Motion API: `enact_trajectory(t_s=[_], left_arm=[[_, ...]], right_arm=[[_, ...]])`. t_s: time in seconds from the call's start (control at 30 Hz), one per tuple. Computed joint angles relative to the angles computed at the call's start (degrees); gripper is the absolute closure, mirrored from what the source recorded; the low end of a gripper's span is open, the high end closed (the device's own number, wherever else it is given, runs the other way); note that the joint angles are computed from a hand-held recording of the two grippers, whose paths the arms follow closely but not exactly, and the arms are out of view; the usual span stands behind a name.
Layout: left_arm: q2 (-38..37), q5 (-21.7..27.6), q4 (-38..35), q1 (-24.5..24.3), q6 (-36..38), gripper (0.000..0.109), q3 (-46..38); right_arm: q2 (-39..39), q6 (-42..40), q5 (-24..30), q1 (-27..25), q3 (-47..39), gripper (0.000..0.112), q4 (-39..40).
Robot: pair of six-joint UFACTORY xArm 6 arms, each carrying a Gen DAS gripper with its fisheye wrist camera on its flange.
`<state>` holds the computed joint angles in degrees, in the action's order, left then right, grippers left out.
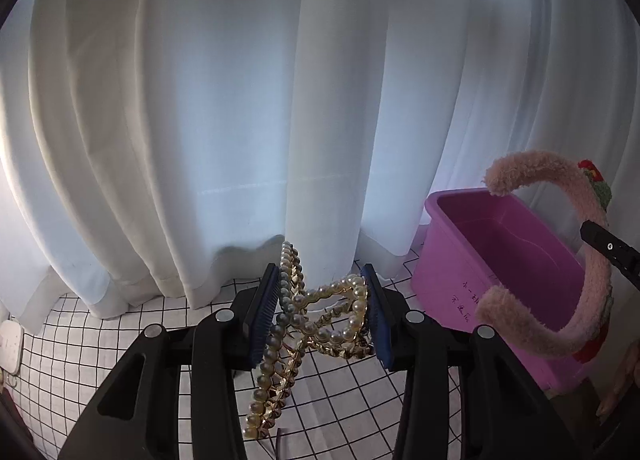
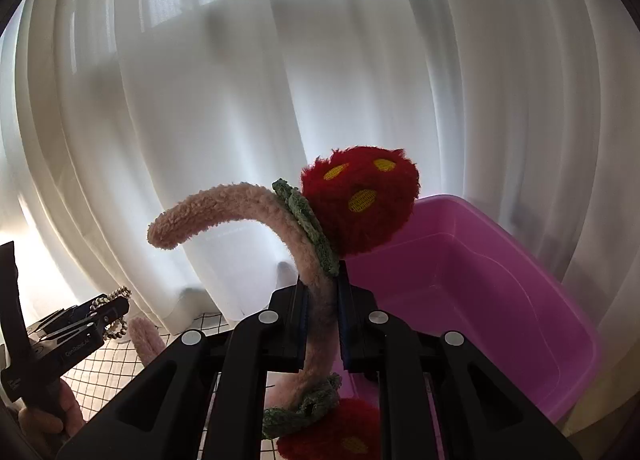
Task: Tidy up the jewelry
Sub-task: 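Carry the hair clip and headband over the pink tub and open both grippers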
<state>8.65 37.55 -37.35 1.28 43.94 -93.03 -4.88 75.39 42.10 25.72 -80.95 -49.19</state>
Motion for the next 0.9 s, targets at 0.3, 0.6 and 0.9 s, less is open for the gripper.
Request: enact_trajectory(t_s=[0.3,0.6,0.9], left_arm=[[3.33,2.11,2.50,-9.92,-5.47,0.068,-5.51],[12.21,5.34,11.79,-17.58,-13.40,0.068,-14.88],[20.61,11.11,17.88,-19.53,-16.79,0.067,-25.26]], right_arm=[[-9.70,-4.66,1.15,-7.95,10.49,0.100,3.66],[-9.87,-13.63,-1.07,-14.94,14.17,0.100,12.93],[-4.54,-24.17,-2.59,-17.49,11.47,0.095,23.20]])
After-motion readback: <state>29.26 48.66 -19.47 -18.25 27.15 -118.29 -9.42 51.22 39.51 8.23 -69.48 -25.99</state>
